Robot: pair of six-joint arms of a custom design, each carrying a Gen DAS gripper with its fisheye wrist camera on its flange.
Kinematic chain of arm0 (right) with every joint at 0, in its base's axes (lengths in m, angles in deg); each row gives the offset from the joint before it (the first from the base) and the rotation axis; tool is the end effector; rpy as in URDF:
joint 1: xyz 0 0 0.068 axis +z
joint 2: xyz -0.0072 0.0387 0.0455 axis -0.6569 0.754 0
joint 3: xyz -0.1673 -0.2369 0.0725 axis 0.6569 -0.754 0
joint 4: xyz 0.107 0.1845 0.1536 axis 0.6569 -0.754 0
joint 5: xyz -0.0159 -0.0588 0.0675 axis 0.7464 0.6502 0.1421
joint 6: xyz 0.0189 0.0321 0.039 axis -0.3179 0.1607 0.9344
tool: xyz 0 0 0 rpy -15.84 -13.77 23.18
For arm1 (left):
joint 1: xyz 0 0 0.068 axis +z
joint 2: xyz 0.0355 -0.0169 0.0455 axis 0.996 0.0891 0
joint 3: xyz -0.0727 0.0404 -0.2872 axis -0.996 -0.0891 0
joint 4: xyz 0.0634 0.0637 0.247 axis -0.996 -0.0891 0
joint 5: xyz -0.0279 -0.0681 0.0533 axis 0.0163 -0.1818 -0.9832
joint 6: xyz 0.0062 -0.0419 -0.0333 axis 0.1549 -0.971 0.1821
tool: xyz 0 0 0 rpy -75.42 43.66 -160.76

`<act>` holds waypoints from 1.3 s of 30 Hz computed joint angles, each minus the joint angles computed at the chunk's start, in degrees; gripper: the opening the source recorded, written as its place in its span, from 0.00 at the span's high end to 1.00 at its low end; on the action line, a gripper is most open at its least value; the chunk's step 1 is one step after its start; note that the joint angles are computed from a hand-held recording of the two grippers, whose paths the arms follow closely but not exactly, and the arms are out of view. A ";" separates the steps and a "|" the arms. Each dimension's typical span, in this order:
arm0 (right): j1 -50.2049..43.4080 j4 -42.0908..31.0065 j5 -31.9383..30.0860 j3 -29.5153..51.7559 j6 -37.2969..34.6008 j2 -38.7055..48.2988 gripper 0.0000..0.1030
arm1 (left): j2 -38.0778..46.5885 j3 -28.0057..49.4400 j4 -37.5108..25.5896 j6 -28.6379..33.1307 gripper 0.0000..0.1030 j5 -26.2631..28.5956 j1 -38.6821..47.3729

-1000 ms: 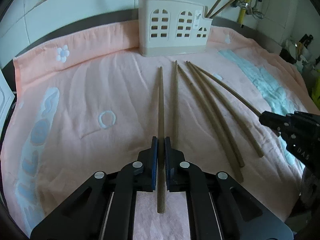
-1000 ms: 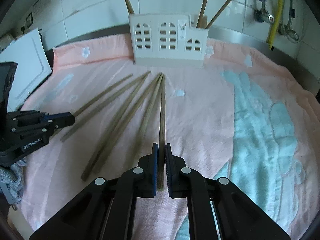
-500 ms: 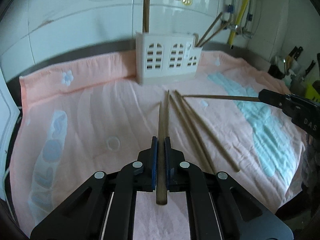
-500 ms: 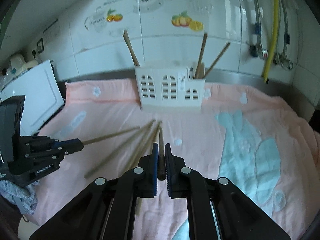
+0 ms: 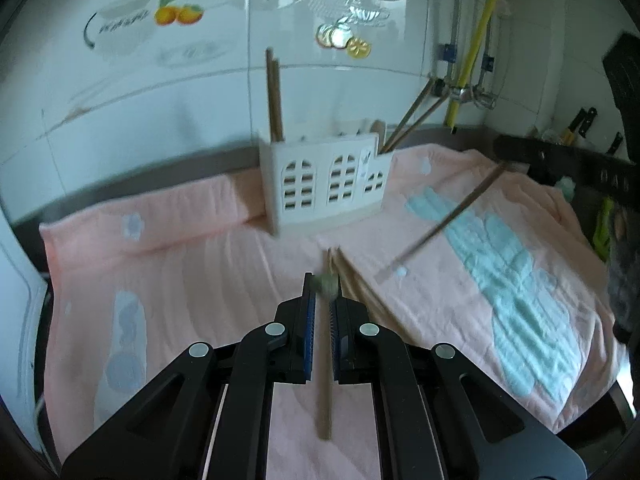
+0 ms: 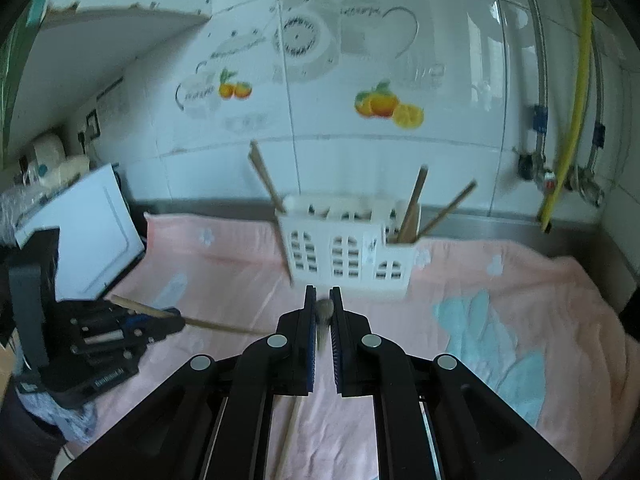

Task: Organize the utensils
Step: 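Lift the left tool's chopstick into the holder while the right tool inserts its own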

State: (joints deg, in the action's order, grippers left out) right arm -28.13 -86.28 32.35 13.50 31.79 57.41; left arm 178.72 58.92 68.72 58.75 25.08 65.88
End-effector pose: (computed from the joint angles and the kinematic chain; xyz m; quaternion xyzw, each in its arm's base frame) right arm 0.2683 0.0535 0.3030 0.0585 0.8688 0.0126 0.4916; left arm 0.3596 -0.1374 0.2594 0.3279 0.8341 -0.1846 0.4034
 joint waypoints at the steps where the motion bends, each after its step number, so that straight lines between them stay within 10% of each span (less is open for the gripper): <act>1: -1.25 -1.27 -1.09 1.87 -0.68 0.16 0.94 | 0.21 1.00 -0.42 0.04 0.95 -0.08 -0.28; 25: -15.64 -8.37 -8.66 37.36 -7.73 17.22 0.94 | 17.00 47.79 -17.53 -3.03 0.95 -6.57 -7.56; 39: -17.78 -4.42 -8.91 41.13 -7.47 26.48 0.94 | 24.68 61.96 -21.84 -5.40 0.95 -6.56 -6.52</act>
State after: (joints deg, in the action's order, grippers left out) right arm -45.90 -90.70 23.44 54.64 24.32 83.89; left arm 203.40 120.88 46.89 53.35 18.52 59.36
